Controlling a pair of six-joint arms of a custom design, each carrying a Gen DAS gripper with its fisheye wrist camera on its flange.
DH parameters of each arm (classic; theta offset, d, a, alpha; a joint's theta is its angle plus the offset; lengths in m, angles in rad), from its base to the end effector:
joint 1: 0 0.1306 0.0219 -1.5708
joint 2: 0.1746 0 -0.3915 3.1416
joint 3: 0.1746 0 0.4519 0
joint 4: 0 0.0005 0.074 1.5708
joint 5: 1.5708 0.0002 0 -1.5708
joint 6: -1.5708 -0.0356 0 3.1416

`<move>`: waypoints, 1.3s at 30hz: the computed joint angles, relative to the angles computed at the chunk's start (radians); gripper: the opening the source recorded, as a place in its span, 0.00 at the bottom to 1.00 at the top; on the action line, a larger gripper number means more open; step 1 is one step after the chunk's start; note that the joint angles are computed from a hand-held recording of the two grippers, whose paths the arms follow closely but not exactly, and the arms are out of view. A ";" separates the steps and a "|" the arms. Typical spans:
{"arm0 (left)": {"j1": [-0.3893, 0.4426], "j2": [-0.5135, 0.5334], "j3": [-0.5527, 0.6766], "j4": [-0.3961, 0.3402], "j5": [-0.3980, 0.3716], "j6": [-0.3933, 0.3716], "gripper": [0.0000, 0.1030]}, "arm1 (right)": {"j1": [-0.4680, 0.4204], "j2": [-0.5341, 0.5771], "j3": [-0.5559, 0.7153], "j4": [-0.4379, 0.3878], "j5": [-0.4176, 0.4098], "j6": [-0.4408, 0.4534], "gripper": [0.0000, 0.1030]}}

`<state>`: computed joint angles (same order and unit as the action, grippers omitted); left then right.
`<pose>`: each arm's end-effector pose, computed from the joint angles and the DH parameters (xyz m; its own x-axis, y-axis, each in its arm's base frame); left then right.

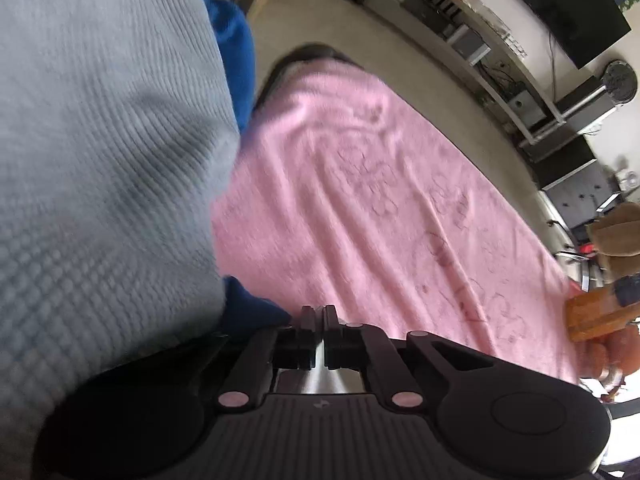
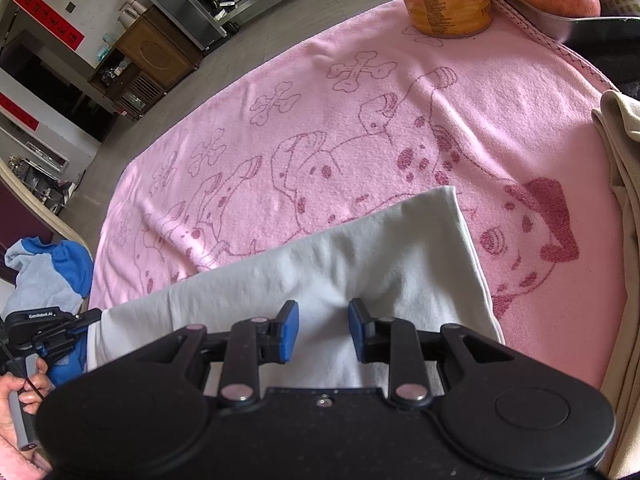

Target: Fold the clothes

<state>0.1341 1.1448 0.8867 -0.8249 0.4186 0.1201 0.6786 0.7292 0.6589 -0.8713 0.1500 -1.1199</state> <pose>0.4095 0.0401 0.3003 -0.8771 -0.2288 -0.4223 -0.0387 0.9101 -0.4126 0.2330 0.1804 0.3180 -0.7713 0.5213 -0.3652 0.3259 0.8162 0.4770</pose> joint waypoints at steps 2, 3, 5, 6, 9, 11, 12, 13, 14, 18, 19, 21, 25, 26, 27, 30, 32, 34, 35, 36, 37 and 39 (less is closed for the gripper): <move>-0.032 -0.018 -0.010 0.008 -0.081 -0.055 0.02 | 0.000 0.003 0.001 -0.001 0.001 0.004 0.26; -0.049 -0.027 -0.015 0.013 -0.122 -0.083 0.03 | 0.000 0.004 0.002 -0.002 0.001 0.005 0.26; -0.082 -0.044 -0.024 0.023 -0.203 -0.138 0.04 | 0.002 0.005 0.002 -0.002 0.004 0.008 0.26; -0.089 -0.049 -0.026 0.026 -0.217 -0.158 0.07 | 0.004 0.007 0.003 -0.003 0.006 0.011 0.26; -0.085 -0.074 -0.030 0.031 -0.215 -0.190 0.14 | 0.004 0.009 0.007 -0.006 0.008 0.019 0.26; -0.075 -0.132 -0.043 0.021 -0.226 -0.225 0.14 | 0.005 -0.011 0.013 -0.028 0.031 0.009 0.26; -0.069 -0.166 -0.050 0.014 -0.230 -0.246 0.14 | 0.017 -0.042 0.015 -0.043 0.072 -0.009 0.26; -0.062 -0.198 -0.055 0.006 -0.234 -0.267 0.15 | 0.038 -0.095 0.008 -0.060 0.122 -0.037 0.27; -0.052 -0.234 -0.061 -0.012 -0.227 -0.287 0.15 | 0.065 -0.149 0.003 -0.079 0.176 -0.068 0.27; 0.026 -0.364 -0.077 -0.174 -0.091 -0.386 0.15 | 0.218 -0.346 -0.001 -0.179 0.424 -0.219 0.32; 0.046 -0.387 -0.081 -0.226 -0.059 -0.421 0.15 | 0.288 -0.402 -0.013 -0.211 0.487 -0.292 0.33; 0.059 -0.427 -0.100 -0.296 -0.056 -0.471 0.16 | 0.452 -0.483 -0.028 -0.301 0.617 -0.468 0.35; 0.045 -0.497 -0.163 -0.334 -0.068 -0.501 0.19 | 0.626 -0.481 -0.044 -0.479 0.642 -0.773 0.35; 0.040 -0.505 -0.180 -0.322 -0.055 -0.495 0.19 | 0.612 -0.476 -0.059 -0.462 0.592 -0.771 0.35; 0.034 -0.507 -0.196 -0.303 -0.035 -0.491 0.19 | 0.587 -0.471 -0.076 -0.432 0.532 -0.753 0.33; -0.008 -0.496 -0.234 -0.269 -0.022 -0.500 0.16 | 0.483 -0.445 -0.123 -0.299 0.352 -0.632 0.21; -0.043 -0.491 -0.253 -0.255 -0.077 -0.528 0.16 | 0.389 -0.408 -0.140 -0.206 0.233 -0.505 0.21; -0.052 -0.496 -0.269 -0.253 -0.142 -0.562 0.14 | 0.310 -0.387 -0.159 -0.134 0.129 -0.428 0.21; -0.038 -0.486 -0.268 -0.266 -0.156 -0.579 0.15 | 0.273 -0.375 -0.167 -0.100 0.078 -0.395 0.21; -0.014 -0.479 -0.268 -0.276 -0.152 -0.594 0.17 | 0.265 -0.371 -0.169 -0.109 0.058 -0.403 0.21; 0.012 -0.475 -0.265 -0.289 -0.142 -0.606 0.19 | 0.264 -0.370 -0.169 -0.129 0.045 -0.421 0.22; 0.053 -0.481 -0.265 -0.316 -0.146 -0.621 0.21 | 0.270 -0.386 -0.172 -0.174 0.034 -0.464 0.12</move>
